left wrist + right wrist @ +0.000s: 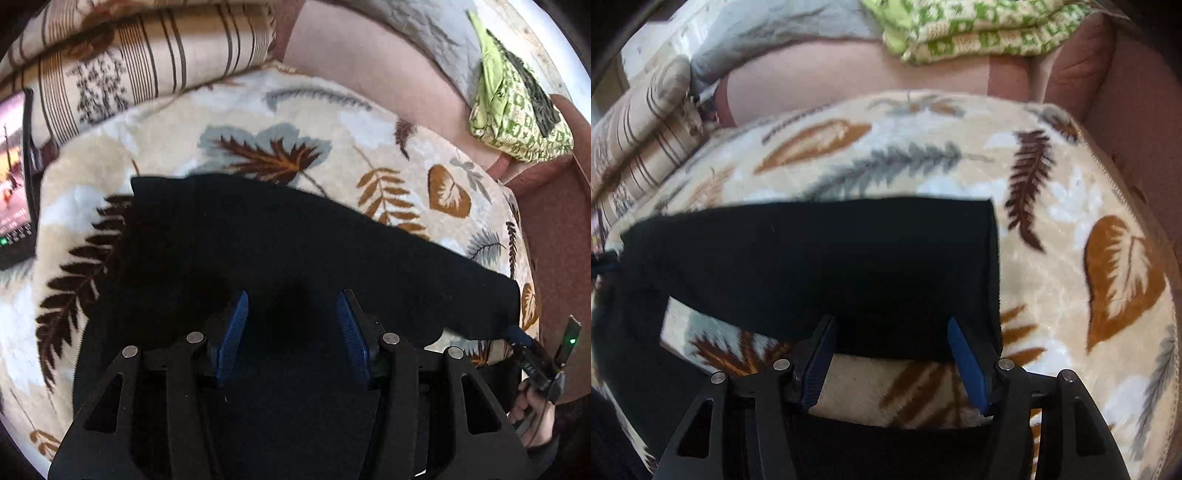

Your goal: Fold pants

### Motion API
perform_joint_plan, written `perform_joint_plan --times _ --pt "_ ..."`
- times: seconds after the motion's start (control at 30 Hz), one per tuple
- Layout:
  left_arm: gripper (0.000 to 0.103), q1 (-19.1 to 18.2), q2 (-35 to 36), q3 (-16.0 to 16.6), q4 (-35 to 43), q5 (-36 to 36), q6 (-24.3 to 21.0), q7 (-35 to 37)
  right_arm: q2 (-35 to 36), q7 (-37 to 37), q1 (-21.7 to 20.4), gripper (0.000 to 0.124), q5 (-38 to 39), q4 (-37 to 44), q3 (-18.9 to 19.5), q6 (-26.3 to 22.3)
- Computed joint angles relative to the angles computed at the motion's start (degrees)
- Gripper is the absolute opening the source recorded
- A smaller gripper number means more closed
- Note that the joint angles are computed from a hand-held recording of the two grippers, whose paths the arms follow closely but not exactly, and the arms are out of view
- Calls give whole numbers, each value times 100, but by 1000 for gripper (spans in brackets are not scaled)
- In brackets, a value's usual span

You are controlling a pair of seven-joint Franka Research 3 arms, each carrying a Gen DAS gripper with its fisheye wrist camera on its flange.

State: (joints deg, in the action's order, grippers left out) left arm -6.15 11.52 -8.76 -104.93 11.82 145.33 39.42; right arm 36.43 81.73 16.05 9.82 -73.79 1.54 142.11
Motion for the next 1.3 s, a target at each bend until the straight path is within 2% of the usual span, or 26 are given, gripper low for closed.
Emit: perform_joint_plan --times 0.1,0.13,0.23,0.33,0.37,0.43,0.47,0.53,0.63,0.73,0.87,1.3 --pt "49 -116 -65 108 -186 582 333 -304 -255 -116 -45 55 173 -366 95 529" --pt "49 -127 -57 122 -219 735 411 -301 -421 -205 -17 55 167 -635 102 901" --pt "49 -174 90 172 -112 1096 402 -348 -680 -301 27 55 229 -1013 130 1441" --pt "49 -358 273 328 96 1757 351 -799 -826 230 279 55 44 -1207 -164 1828" --pt "49 -469 334 399 198 2096 235 -1044 -911 690 451 55 -93 -1341 -408 1999" --pt "49 -655 531 449 500 2632 -108 -1272 -929 1340 669 55 -462 -1358 -750 1931" --pt "49 -689 630 436 622 2779 -184 -1229 -861 1724 871 55 -860 -1244 -1040 1684" --pt "49 -680 791 375 816 2823 -266 -958 -625 2027 1023 55 -1469 -852 -1267 1091" --pt "49 -770 939 419 1022 2970 -510 -919 -478 2001 843 55 -1712 -605 -1056 829" --pt "49 -863 933 498 1048 3189 -723 -1128 -497 2013 717 55 -1844 -631 -890 904" --pt "49 -884 759 556 881 3560 -689 -1638 -471 1960 649 55 -1877 -587 -745 996" --pt "49 -744 642 418 750 3610 -663 -1855 -377 2096 715 55 -2110 -459 -820 825"
